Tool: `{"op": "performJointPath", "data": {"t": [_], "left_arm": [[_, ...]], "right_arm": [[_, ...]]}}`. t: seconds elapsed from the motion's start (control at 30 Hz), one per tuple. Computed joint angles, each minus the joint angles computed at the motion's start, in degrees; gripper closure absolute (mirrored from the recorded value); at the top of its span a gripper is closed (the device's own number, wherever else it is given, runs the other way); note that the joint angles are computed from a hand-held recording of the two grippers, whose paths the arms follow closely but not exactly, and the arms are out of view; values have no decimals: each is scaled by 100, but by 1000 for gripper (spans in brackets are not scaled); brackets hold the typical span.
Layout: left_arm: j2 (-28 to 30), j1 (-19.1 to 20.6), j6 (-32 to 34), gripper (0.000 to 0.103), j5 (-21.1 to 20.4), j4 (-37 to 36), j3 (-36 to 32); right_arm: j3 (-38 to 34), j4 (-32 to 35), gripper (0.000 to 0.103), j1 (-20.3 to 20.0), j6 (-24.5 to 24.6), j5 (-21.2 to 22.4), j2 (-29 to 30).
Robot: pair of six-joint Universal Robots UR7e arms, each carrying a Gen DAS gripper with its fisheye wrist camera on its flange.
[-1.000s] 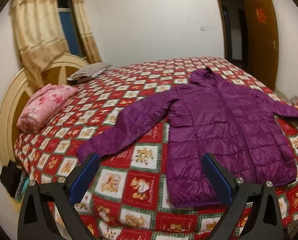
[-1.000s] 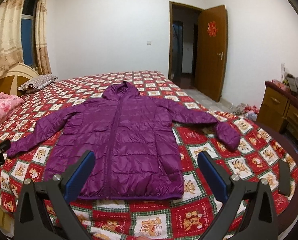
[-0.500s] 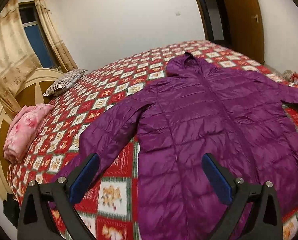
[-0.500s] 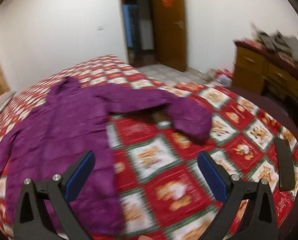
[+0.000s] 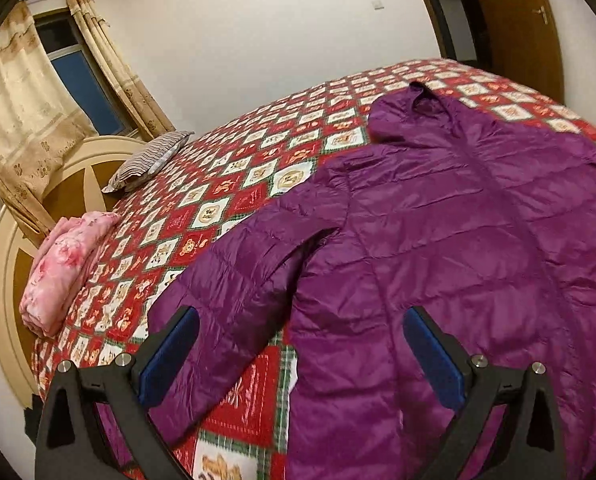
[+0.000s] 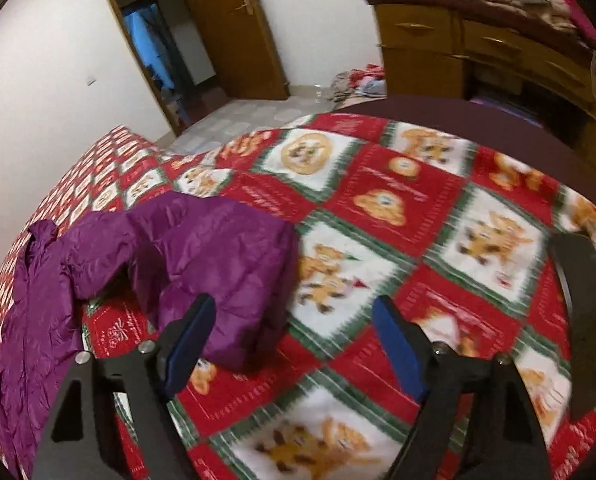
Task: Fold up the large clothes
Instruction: 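Grasp the jacket sleeve cuff with the right gripper and lift it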
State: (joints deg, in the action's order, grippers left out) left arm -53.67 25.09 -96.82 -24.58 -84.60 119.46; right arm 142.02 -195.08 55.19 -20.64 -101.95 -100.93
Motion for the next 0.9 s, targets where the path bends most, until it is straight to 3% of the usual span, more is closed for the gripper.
{"op": "performJointPath", "data": {"t": [0.03,0.13,0.2,0.4,0.53,0.67,0.77,0.83,0.87,0.9], "left_arm": [[39,108,52,1,42,-10,-37],[55,341,129,1,111,33,-101],[-39,475,166,1,165,62,-88],[-334,881,-821,1,495,1568,-323],[-615,1083,-1017,1,548,1785,-301],[-678,1134,-1045,1,590,1859,-300],[-749,1146,-629,1,580,1354,-156],[-767,1107,-346,1,652,961,-22],[-784,1073,-196,1,719,724,72],[-812,1054,-88,1,809,528,163]], "right_arm": [[-65,104,27,-17,-14,36,58],[-339,620,60,67,-209,-31,310],[-380,534,83,65,-278,-114,333],[-933,-100,96,396,-676,-1039,482],[-1245,-699,98,1003,-1162,-1518,782],[-1420,-1416,98,2048,-1996,-1981,1334],[-1570,-1367,98,2563,-2030,-2135,1685],[-1537,-1247,98,2578,-1895,-2035,1691],[-1464,-1341,83,2521,-1872,-1960,1663],[-1396,-1447,37,2472,-1881,-1930,1631]]}}
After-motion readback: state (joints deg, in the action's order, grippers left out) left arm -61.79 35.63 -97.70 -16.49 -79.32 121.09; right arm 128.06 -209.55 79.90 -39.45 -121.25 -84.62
